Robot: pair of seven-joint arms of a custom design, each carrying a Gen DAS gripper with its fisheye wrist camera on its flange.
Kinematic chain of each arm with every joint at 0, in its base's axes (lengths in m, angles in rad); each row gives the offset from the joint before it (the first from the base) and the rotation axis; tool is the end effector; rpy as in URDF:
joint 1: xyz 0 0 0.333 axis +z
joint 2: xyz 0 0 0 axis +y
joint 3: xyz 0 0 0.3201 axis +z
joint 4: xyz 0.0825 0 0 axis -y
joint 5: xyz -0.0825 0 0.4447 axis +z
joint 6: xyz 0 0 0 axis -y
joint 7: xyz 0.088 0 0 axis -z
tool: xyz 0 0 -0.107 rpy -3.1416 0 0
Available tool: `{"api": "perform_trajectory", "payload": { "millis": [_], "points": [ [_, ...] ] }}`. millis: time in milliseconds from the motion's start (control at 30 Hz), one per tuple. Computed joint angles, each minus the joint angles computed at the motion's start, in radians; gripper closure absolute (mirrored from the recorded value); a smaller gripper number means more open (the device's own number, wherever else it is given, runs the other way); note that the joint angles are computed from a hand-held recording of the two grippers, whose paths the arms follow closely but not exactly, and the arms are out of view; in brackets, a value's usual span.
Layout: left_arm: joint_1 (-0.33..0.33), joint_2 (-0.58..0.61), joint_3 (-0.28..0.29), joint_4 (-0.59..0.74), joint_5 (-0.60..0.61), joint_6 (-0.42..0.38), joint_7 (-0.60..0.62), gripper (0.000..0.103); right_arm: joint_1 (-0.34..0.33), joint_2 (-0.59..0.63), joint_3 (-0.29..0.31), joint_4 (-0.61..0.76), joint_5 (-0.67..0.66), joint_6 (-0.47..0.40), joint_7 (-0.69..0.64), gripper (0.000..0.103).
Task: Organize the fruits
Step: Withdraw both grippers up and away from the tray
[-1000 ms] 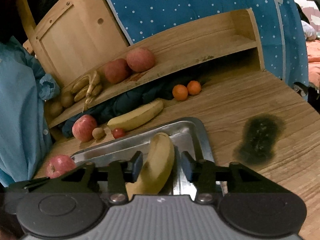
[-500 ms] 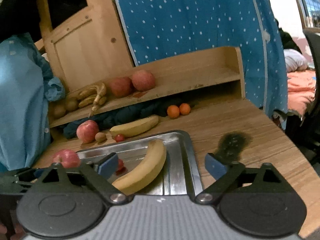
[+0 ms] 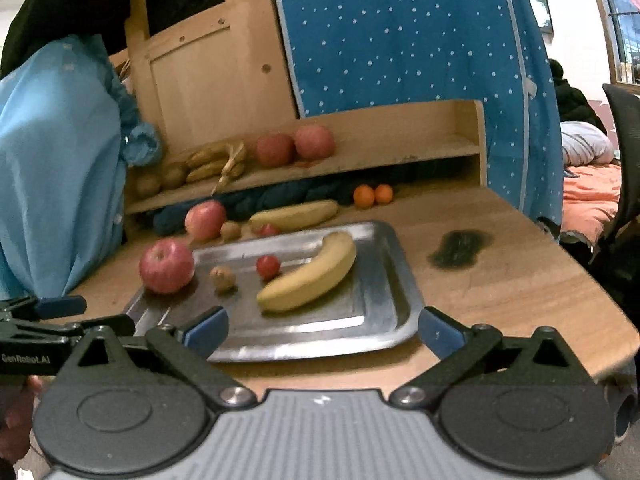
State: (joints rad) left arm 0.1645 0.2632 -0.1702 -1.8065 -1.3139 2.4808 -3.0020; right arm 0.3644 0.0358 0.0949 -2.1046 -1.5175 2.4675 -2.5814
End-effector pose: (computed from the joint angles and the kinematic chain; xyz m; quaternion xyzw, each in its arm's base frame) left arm 0.7147 0.0074 0.4172 -0.3439 0.7903 -0.4711 0.1876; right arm 0.5636 0.2806 0.4051 -0.4234 0.7392 -0.3872 0.3527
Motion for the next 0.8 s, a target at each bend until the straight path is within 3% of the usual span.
{"api": "perform_trajectory", "payload": {
  "millis": [367, 800],
  "points": [
    [0.017, -0.025, 0.024, -0.055, -0.003, -0.018, 0.007, 0.001, 0.056, 0.015, 0.032, 0.011, 0.039, -0.095, -0.052, 0.000],
    [0.019, -0.011, 0.021, -0.038, 0.018, -0.011, -0.016, 0.001, 0.073, 0.055, 0.012, 0.049, 0.104, -0.072, -0.095, 0.000]
  ]
}}
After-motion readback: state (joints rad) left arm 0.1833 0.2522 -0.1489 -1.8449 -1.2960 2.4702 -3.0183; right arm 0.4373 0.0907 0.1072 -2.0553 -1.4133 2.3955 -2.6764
